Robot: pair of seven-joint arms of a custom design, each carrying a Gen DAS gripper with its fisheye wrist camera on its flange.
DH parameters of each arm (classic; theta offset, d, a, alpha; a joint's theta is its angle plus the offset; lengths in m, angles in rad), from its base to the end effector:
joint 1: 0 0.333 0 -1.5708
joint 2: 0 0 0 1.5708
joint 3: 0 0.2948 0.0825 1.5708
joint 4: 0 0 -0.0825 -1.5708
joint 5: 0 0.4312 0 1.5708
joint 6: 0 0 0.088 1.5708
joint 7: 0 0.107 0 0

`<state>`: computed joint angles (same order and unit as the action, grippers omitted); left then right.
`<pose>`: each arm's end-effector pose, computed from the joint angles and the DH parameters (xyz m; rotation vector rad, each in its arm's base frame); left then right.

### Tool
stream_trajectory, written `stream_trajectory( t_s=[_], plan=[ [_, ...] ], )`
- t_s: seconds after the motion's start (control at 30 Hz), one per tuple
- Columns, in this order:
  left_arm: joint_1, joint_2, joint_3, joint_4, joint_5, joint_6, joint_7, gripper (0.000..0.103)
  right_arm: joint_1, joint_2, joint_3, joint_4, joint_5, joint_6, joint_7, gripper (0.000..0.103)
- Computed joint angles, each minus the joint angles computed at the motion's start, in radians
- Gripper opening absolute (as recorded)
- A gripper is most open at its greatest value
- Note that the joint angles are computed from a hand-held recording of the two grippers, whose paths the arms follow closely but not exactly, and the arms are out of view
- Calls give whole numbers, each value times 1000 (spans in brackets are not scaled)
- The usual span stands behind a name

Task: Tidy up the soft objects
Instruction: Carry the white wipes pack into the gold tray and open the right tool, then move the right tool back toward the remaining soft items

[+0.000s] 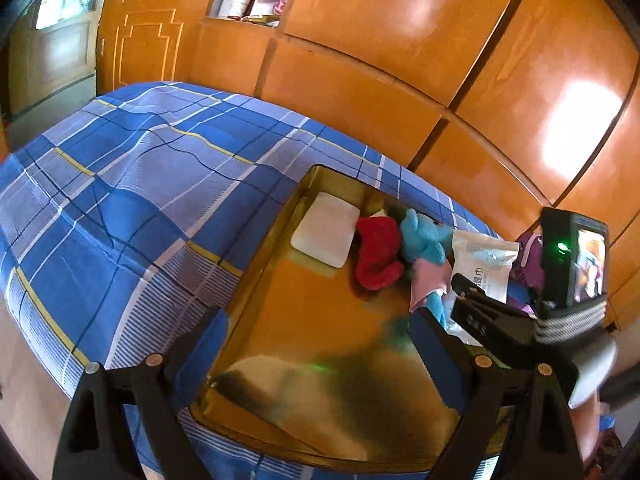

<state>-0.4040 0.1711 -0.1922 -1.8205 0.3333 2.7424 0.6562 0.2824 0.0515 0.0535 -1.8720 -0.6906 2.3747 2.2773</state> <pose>0.5716 -0.3950 0.4909 -1.9934 1.8446 -1.0608 0.6231 0.2097 0.4961 -1.9486 1.8973 -0.9515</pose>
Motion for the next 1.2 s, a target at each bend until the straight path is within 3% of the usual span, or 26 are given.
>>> stream_trajectory(
  t_s=[0.33, 0.6, 0.7, 0.83, 0.97, 1.07, 1.2],
  plan=[
    [-5, 3, -7, 1, -15, -9, 19, 93, -2, -46, 3, -37, 0, 19, 60, 69],
    [-13, 9, -10, 8, -28, -21, 39, 93, -23, -78, 8, -69, -45, 117, 95, 76],
    [-17, 8, -8, 8, -20, -28, 30, 93, -31, -154, 8, -144, 20, 228, 88, 76],
    [-13, 8, -11, 7, -33, -32, 33, 93, -13, -266, 4, -269, 166, 349, -87, 76],
    [-12, 12, -17, 7, -54, -32, 49, 93, 33, -385, -21, -408, 340, 403, -312, 76],
    [-17, 16, -23, 7, -64, -21, 69, 93, 32, -478, -21, -506, 392, 420, -377, 76],
    [-22, 23, -38, 12, -104, 0, 132, 95, 59, -612, -80, -630, 506, 470, -440, 76]
  ],
)
